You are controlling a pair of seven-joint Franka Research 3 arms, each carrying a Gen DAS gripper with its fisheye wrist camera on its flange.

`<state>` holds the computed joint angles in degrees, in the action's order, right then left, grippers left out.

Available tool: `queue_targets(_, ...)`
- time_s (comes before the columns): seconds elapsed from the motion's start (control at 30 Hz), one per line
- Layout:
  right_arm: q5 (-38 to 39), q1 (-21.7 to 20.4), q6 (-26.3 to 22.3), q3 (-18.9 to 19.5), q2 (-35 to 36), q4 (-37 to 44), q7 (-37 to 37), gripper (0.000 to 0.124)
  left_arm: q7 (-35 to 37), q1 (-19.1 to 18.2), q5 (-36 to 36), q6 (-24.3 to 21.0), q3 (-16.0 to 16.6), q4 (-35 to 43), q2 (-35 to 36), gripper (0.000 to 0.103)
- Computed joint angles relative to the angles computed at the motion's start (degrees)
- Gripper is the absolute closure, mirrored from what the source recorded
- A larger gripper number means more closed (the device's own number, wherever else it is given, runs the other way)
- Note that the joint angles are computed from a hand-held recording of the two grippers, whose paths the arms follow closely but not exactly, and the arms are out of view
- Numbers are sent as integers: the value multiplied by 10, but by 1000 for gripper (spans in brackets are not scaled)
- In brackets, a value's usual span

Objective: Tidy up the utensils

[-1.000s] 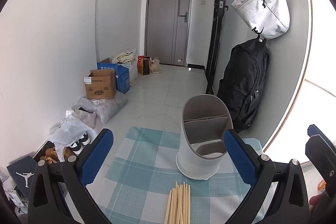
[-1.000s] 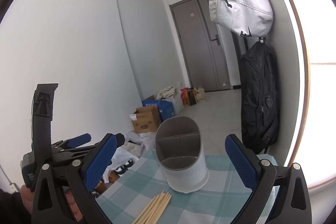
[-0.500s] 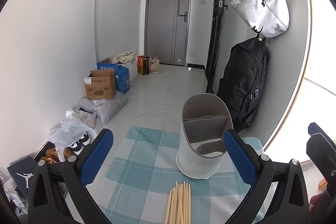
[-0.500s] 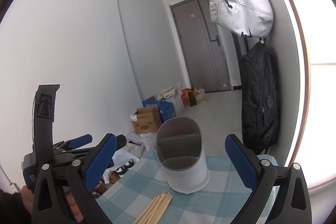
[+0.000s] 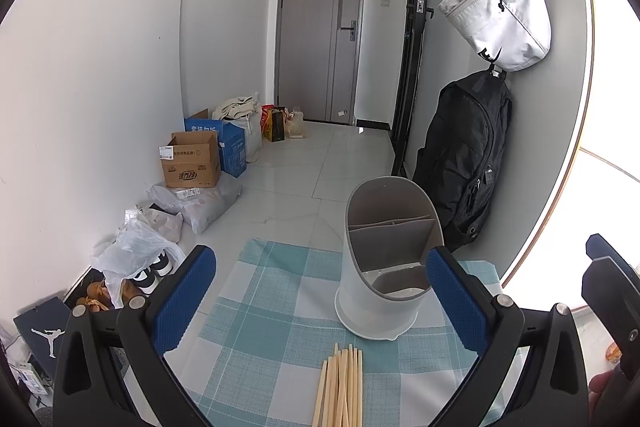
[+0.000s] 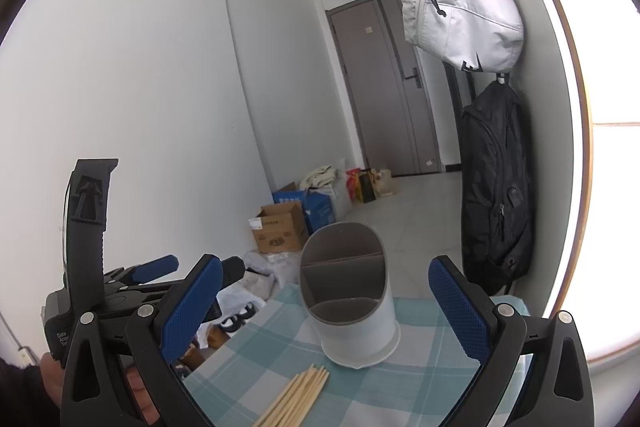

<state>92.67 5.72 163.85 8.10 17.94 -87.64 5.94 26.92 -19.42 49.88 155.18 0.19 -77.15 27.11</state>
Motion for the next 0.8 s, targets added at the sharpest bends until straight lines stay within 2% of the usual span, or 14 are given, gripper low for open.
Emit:
queue_targets(0.6,-9,1,0,1,2,1,6,21,7,1,-7,-6,-3,1,1,1)
queue_targets(0.7,-27,2,1,1,6,3,25,21,17,8,-19,1,-8,1,2,1)
queue_targets(0.8,-68,3,-2,0,11,2,68,21,53,25,-62,5,-26,2,7,1)
